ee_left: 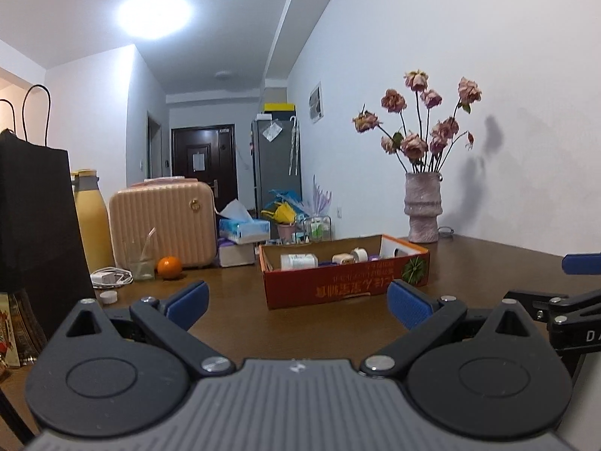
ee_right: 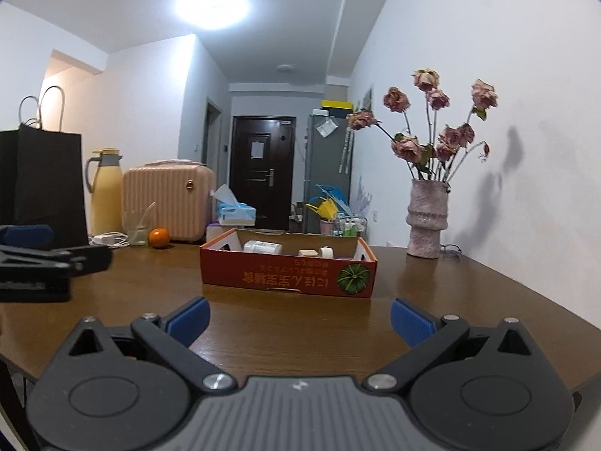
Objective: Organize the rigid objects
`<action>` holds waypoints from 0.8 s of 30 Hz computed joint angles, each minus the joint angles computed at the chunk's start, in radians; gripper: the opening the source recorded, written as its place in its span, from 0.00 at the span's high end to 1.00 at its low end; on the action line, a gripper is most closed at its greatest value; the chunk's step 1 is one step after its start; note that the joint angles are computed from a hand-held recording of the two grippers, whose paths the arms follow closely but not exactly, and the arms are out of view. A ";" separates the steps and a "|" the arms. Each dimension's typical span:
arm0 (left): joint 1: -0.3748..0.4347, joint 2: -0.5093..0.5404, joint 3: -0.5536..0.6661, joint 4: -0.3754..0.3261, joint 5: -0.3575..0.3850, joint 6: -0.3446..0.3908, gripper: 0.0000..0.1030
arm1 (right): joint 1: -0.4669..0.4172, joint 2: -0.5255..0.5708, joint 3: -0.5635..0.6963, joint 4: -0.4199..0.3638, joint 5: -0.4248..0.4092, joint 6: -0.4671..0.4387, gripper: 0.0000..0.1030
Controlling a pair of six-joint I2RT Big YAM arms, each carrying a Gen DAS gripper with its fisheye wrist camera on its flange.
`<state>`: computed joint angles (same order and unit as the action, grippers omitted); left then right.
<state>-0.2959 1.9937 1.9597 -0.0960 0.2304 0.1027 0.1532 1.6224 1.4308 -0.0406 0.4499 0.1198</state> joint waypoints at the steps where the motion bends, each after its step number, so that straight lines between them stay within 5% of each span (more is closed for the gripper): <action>1: 0.000 -0.001 0.001 -0.002 0.001 -0.004 0.00 | -0.002 -0.001 0.000 0.001 -0.001 0.003 0.00; 24: 0.001 0.008 0.017 -0.027 -0.018 -0.016 0.00 | 0.007 -0.005 -0.005 0.014 0.030 -0.005 0.00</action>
<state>-0.2946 2.0020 1.9770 -0.1234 0.2128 0.0870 0.1603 1.6170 1.4256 -0.0264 0.4794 0.1144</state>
